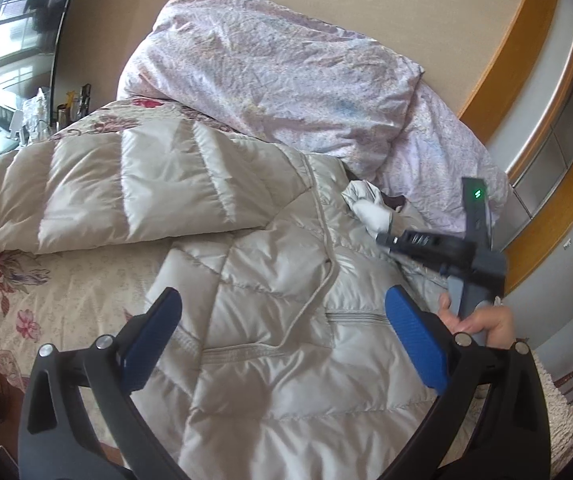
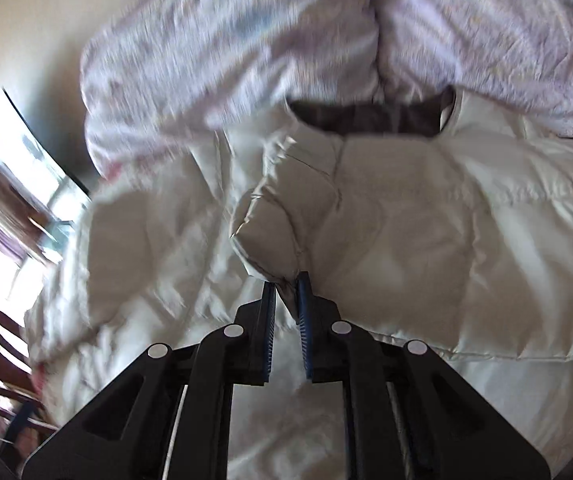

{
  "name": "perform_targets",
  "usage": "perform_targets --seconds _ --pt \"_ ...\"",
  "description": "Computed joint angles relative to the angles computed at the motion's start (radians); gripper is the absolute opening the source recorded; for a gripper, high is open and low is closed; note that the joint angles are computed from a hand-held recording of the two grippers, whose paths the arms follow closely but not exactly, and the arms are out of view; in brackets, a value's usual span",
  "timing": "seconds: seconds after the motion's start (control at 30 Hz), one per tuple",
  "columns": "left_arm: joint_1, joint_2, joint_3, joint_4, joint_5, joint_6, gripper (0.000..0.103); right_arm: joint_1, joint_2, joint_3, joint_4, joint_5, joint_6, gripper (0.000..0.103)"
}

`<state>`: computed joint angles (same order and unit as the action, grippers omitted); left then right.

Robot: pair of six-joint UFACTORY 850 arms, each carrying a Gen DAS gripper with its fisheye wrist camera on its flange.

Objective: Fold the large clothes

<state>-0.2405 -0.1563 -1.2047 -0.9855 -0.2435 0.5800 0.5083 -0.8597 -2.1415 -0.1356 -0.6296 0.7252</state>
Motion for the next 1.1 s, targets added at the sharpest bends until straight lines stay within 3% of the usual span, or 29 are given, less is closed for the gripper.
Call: perform_targets --seconds 0.07,0.1,0.13,0.17,0.27,0.33,0.37,0.43,0.5,0.6,0.77,0.9,1.1 --pt "0.005 0.001 0.003 0.037 0.005 -0.037 0.101 0.015 -0.051 -0.076 -0.050 -0.102 -0.015 0.019" --pt "0.008 0.002 0.004 0.045 0.006 -0.045 0.101 0.019 -0.059 -0.094 -0.061 -0.124 -0.028 0.027" --pt "0.010 0.002 0.006 0.040 0.006 -0.041 0.101 0.023 -0.047 -0.081 -0.043 -0.128 -0.071 0.058" --pt "0.014 0.002 0.006 0.031 0.003 -0.032 0.101 0.022 -0.040 -0.083 -0.008 -0.129 -0.110 0.077" --pt "0.025 0.001 0.010 -0.002 0.000 -0.006 0.101 0.034 0.034 -0.001 -0.039 -0.050 -0.107 0.069" --pt "0.028 0.002 0.014 0.015 0.008 -0.025 0.101 0.036 0.086 0.059 -0.189 0.010 0.031 0.066" --pt "0.029 0.004 0.016 0.042 0.014 -0.052 0.101 0.034 0.091 0.064 -0.266 0.002 0.116 0.065" --pt "0.031 0.009 0.023 0.104 0.032 -0.110 0.101 0.020 0.073 0.036 -0.379 -0.067 0.258 0.063" --pt "0.033 0.014 0.029 0.180 0.049 -0.184 0.101 0.010 0.016 -0.036 -0.445 -0.189 0.335 0.063" --pt "0.040 0.012 0.030 0.285 0.054 -0.293 0.101 -0.012 -0.086 -0.150 -0.345 -0.306 0.278 0.065" --pt "0.066 0.004 0.030 0.416 0.030 -0.456 0.101 0.043 -0.185 -0.243 -0.524 -0.424 0.327 0.067" --pt "0.083 -0.011 0.015 0.492 0.006 -0.559 0.101 0.036 -0.109 -0.110 -0.518 -0.328 0.387 0.069" --pt "0.113 -0.055 -0.029 0.559 -0.045 -0.682 0.101 0.026 -0.114 -0.122 -0.501 -0.299 0.380 0.070"
